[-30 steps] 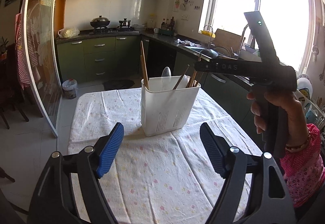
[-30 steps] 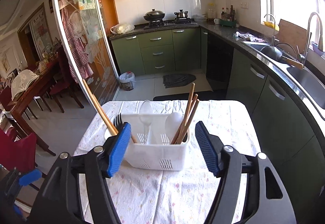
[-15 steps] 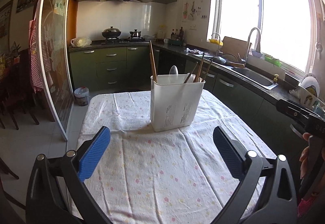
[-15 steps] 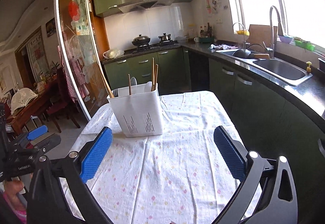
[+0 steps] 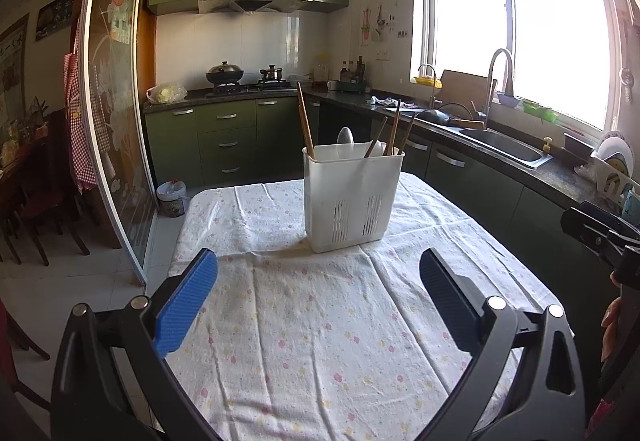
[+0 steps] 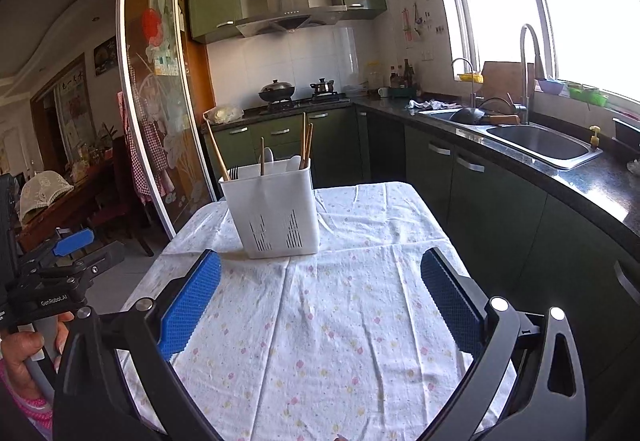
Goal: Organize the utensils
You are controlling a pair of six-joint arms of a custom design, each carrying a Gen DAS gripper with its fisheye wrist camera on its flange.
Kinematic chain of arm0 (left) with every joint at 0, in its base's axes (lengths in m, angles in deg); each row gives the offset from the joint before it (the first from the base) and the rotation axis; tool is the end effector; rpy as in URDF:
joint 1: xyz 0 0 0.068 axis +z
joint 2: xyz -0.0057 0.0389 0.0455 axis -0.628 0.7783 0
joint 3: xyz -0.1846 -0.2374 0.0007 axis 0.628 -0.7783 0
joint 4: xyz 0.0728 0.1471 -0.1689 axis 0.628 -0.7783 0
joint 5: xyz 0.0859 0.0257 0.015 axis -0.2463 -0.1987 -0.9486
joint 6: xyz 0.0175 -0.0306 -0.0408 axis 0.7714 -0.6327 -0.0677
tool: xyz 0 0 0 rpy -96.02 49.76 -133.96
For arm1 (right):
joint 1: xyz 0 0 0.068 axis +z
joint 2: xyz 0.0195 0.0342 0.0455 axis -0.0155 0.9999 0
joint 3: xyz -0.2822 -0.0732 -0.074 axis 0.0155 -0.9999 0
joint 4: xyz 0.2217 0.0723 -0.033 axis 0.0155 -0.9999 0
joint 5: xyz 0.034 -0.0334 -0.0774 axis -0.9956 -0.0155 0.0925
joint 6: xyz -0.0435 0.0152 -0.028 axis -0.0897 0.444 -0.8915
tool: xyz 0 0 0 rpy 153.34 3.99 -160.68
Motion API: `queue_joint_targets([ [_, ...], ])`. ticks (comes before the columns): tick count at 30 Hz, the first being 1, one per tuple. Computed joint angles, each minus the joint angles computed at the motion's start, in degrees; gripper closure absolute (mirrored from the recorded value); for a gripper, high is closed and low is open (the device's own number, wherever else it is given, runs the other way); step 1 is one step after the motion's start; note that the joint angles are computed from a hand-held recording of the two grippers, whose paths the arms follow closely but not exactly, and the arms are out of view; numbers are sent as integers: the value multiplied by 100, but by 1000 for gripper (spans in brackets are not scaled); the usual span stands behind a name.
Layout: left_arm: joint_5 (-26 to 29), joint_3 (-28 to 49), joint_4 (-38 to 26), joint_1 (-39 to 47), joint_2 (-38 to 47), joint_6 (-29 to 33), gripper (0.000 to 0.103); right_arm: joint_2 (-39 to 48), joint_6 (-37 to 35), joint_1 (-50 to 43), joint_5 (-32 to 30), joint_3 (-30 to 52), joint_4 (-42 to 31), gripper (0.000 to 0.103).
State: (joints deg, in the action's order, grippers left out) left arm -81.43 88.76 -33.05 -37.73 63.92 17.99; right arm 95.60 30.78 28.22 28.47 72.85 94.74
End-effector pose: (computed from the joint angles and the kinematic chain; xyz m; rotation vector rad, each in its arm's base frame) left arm 0.1959 0.0062 0.2369 -0.1340 2.0307 0.0358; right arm 0.2342 0.1290 0.2427 -0.3064 1.9770 0.4089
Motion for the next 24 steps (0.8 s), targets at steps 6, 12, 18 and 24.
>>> queue_joint_targets([
  [6, -243, -40, 24, -161, -58, 55, 7, 122, -38, 15, -115, 130, 14, 5],
  [12, -298, -10, 32, -220, 38, 50, 7, 182, -44, 21, -152, 161, 49, 5],
  [18, -416, -76, 158, -221, -39, 45, 7, 251, 3, -9, -196, 176, 48, 5],
  [24, -20, -39, 87, -32, -44, 44, 7, 307, 1, 62, -153, 186, 53, 5],
])
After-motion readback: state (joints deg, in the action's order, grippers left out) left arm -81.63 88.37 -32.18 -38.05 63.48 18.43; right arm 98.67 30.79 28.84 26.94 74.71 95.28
